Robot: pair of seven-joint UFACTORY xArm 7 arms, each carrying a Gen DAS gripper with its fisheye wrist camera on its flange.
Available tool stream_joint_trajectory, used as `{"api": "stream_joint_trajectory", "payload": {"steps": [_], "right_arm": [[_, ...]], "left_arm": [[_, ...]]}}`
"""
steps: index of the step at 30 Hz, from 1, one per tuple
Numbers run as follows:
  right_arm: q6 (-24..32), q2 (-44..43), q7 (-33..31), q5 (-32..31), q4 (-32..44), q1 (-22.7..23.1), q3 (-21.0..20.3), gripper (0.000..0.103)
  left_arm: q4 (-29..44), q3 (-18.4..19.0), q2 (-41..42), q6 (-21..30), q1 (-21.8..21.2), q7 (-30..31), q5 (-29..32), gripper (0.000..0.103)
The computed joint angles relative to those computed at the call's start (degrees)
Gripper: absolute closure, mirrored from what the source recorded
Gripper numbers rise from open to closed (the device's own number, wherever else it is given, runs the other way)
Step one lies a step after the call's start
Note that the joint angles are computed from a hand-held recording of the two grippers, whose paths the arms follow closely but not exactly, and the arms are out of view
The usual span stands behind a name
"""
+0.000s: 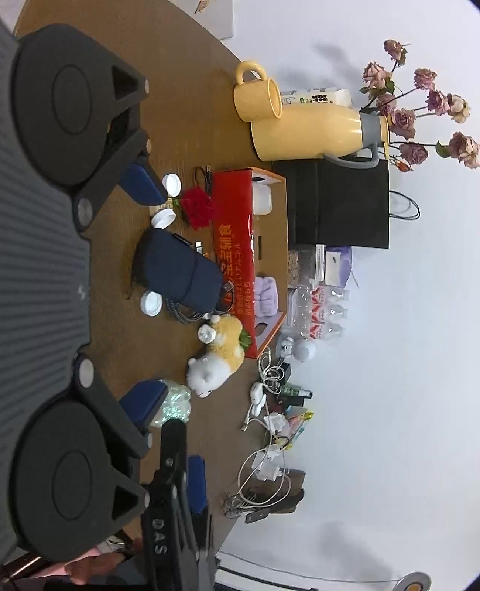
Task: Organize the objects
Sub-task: 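Grasp the red rose with the left gripper while the right grasps the iridescent bag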
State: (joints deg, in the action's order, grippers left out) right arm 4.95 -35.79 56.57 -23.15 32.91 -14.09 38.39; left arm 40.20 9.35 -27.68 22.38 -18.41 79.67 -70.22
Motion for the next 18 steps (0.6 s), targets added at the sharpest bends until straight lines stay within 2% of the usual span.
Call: {"api": "stream_joint_trajectory", "payload": {"steps": [4,6,8,12,15,17,18], "right_arm": [[0.75,-0.90,1.80,-0.97,-0.17,-4.03,2.92,0.026],[1.06,0.38,2.28,-1.84,0.04,-6.07,3.94,0.027],[1.41,2.34,3.16,-2.89,0.50,-8.33,5.06,0.028],[0.83,6.24,6.86,-5.67,2.09,-14.89,8.71,0.029],[-0.22,9.38,9.29,-9.28,3.99,-20.87,12.53,0.035],[-0.13,12.01,10.05,-11.72,5.78,-24.02,14.75,0.053],[-0.37,13.00,10.41,-13.06,6.39,-25.08,15.41,0.054]], "left_arm": [[2.81,-1.17,5.00,-5.99,-0.76,1.72,-7.90,0.000],[4.81,-2.51,8.19,-7.35,0.53,0.21,-8.32,0.000],[7.00,-3.07,11.04,-7.54,1.37,2.13,-10.56,0.001],[14.17,-5.01,18.97,-9.34,3.09,9.25,-18.31,0.015],[21.27,-7.02,26.56,-8.79,5.27,5.08,-15.12,0.022],[26.62,-8.44,31.99,-8.92,6.52,2.44,-12.32,0.025],[29.04,-9.06,34.55,-9.20,7.00,0.03,-9.91,0.026]]}}
